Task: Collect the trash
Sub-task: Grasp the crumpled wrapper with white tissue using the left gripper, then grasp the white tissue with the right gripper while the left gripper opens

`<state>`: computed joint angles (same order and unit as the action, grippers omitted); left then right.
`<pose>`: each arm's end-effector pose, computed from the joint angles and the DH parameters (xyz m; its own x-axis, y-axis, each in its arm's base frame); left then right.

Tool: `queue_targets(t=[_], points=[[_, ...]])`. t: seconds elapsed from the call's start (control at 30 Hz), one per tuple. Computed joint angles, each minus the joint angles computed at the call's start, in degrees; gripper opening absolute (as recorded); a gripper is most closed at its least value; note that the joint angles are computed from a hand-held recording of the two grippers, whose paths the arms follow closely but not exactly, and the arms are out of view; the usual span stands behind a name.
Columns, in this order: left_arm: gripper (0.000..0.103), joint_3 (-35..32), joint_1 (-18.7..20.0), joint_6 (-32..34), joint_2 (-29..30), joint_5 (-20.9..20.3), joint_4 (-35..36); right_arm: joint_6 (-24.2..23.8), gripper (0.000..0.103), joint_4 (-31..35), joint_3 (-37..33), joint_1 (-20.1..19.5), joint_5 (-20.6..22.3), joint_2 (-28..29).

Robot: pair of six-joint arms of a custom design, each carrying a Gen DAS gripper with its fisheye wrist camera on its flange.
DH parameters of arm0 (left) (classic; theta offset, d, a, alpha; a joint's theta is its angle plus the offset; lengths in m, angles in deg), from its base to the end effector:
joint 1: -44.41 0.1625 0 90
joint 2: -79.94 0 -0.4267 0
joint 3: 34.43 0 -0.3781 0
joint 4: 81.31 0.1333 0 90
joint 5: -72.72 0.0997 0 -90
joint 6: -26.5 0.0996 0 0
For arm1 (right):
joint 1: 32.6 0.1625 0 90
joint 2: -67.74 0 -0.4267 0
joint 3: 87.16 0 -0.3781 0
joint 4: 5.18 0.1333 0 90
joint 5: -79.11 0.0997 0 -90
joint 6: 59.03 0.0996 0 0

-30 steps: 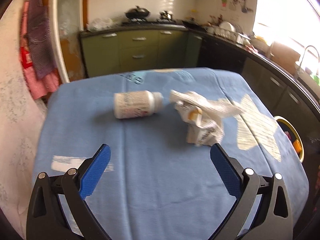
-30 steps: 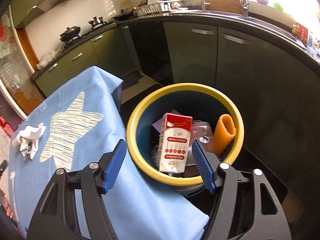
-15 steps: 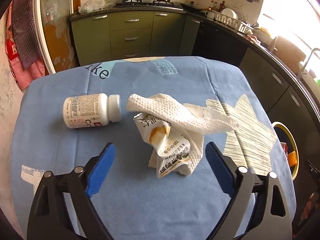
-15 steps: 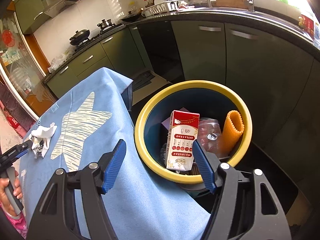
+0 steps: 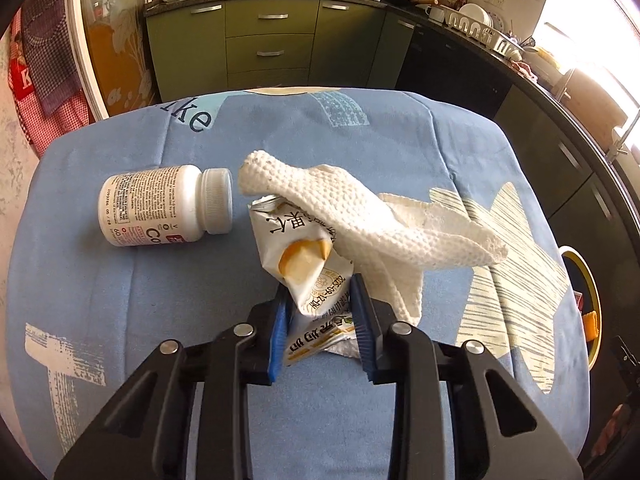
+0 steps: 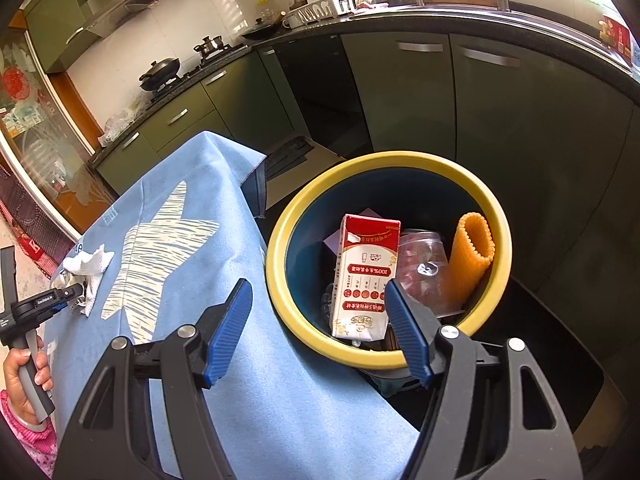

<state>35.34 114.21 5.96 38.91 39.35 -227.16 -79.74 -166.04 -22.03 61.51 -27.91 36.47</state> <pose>-0.0617 -0.7947 0.2575 -0.7143 -0.4497 -0.5362 0.0606 0.7236 -0.6876 0.1623 -0.8061 0.1573 -0.8837 -0.1815 0.4315 -0.3953 0.7830 -0.4803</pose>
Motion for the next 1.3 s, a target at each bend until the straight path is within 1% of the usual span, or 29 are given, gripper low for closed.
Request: queue_targets(t=[0.1, 0.23, 0.43, 0.53, 0.6, 0.7, 0.83, 0.87, 0.93, 1.0, 1.1, 1.17, 1.23, 1.3], points=[[0.023, 1.8, -0.2, 0.7, -0.9, 0.4, -1.6, -0.2, 0.065, 0.1, -0.2, 0.1, 0.1, 0.1], [0.023, 5.5, -0.9, 1.5, -3.3, 1.4, -3.3, -0.2, 0.065, 0.6, -0.3, 0.4, 0.1, 0.1], [0.023, 11.5, -3.0, 2.6, -7.3, 3.7, -2.5, -1.2, 0.065, 2.0, -0.6, 1.3, 1.2, 0.6], [0.023, 15.0, -4.3, 3.6, -9.7, 3.6, -2.0, -2.4, 0.065, 3.1, -0.3, 2.1, 2.1, 0.7], [0.023, 17.4, -5.1, 3.8, -11.4, 3.0, -1.5, -3.4, 0.065, 4.7, -0.2, 2.7, 3.3, 0.7], [0.023, 21.1, -6.5, 3.6, -14.0, 2.6, -0.2, -5.4, 0.065, 7.6, -0.3, 3.8, 6.2, 1.2], [0.023, 25.9, -8.2, 2.5, -17.1, 1.8, 1.0, -7.1, 0.065, 14.4, -1.6, 5.2, 11.9, 2.2], [0.023, 27.1, -8.6, 2.3, -17.8, 1.8, 1.0, -8.1, 0.065, 16.8, -2.0, 5.6, 13.7, 2.6], [0.023, 29.2, -9.5, 1.5, -18.9, 2.3, 1.4, -10.0, 0.065, 20.7, -2.8, 6.5, 15.9, 3.4], [0.023, 31.0, -10.3, 0.6, -20.0, 2.5, 1.8, -13.8, 0.066, 23.9, -3.3, 7.7, 17.3, 4.4], [0.023, 33.2, -11.2, -0.6, -21.8, 2.3, 2.4, -22.2, 0.069, 24.7, -2.6, 10.2, 15.6, 5.8], [0.023, 34.8, -11.8, -1.3, -23.0, 2.7, 2.5, -25.9, 0.069, 26.4, -2.6, 11.3, 15.6, 6.7], [0.023, 35.6, -12.0, -1.4, -23.6, 2.6, 2.0, -27.7, 0.071, 26.9, -2.9, 12.2, 15.5, 7.6], [0.023, 36.5, -12.5, -1.3, -24.2, 2.5, 1.4, -29.2, 0.071, 28.0, -3.8, 13.0, 16.3, 8.6]])
